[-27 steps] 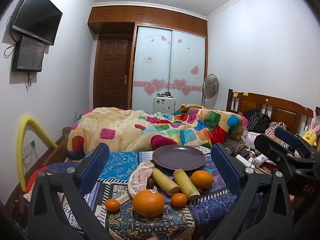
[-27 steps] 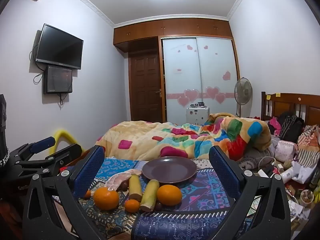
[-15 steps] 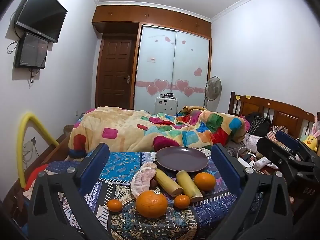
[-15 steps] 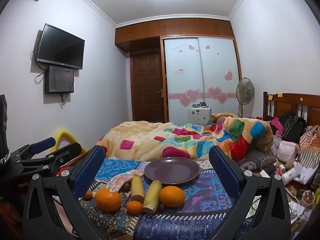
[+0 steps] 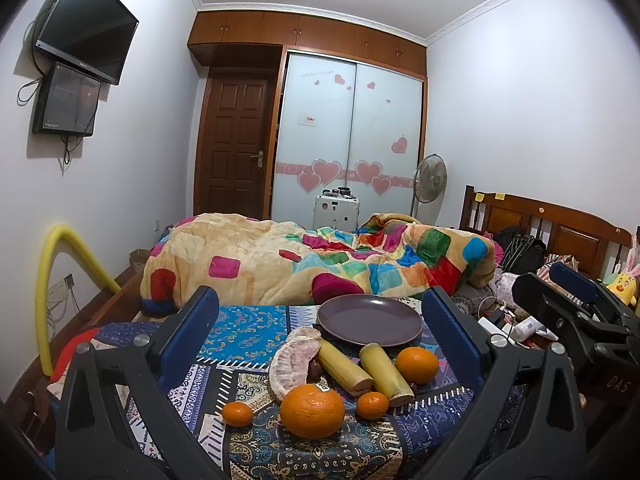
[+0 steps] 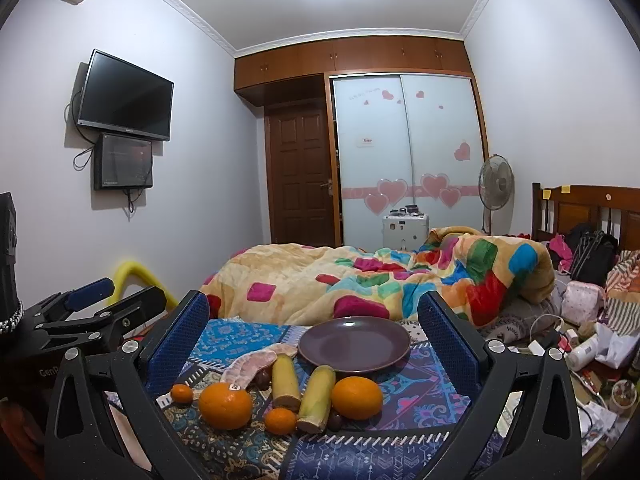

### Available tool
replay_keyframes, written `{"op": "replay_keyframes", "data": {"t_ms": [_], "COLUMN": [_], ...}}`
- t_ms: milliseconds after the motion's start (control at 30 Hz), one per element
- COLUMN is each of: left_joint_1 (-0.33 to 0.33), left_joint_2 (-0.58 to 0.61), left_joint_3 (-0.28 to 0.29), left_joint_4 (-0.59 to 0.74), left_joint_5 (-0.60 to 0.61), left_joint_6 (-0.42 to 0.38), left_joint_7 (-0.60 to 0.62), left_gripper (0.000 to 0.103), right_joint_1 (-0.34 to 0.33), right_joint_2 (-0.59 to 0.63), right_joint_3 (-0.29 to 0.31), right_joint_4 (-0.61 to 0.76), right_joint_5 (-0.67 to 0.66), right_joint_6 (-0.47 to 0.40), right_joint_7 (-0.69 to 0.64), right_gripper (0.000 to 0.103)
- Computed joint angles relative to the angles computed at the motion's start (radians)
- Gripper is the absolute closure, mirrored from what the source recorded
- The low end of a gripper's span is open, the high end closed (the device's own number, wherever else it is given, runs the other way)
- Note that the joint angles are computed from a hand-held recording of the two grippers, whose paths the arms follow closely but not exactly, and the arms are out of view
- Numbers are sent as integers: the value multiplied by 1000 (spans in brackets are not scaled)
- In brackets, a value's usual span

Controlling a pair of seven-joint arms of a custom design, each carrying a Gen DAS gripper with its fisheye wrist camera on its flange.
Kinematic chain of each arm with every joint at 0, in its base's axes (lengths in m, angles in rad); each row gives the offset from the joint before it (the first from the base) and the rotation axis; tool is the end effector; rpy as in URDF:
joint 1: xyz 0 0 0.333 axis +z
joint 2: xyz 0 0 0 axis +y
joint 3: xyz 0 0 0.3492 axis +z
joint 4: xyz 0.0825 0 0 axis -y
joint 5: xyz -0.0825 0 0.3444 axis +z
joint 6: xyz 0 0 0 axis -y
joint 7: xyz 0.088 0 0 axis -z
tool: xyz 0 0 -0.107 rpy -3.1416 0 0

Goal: Organize fruits

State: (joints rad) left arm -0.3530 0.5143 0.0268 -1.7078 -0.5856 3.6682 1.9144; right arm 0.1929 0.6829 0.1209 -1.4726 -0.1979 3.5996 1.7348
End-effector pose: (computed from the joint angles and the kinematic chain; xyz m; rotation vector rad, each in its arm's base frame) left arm 0.6578 -0.1517 0.5111 -1.4133 1.3209 -1.2126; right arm 0.6991 0.2184 0.5063 -1.4256 1.0399 -0.8233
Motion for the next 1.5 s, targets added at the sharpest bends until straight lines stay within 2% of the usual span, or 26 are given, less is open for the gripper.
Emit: {"op": "replay_keyframes", "data": {"t_ms": [167, 267, 1500], "left_joint_1": [22, 7, 2], "left_joint_2": [1, 8, 18], "left_joint_3": [-16, 2, 20], "left_joint_4": [-5, 6, 16], "left_joint_5": [35, 24, 47], "left_joint_6": [-4, -14, -29], "left_joint_7": [-22, -13, -37], "left_gripper": [0, 0, 0], "right_joint_1": [3, 10, 1], "right_joint_2": [1, 3, 4], "right_joint_3": [-4, -10, -1], "right_joint_4": [0, 2, 6], "right_joint_5": [6, 16, 11], "right_joint_6": [3, 1, -4], "right_joint_7": [-3, -7, 0], "right_gripper": [0, 0, 0]}}
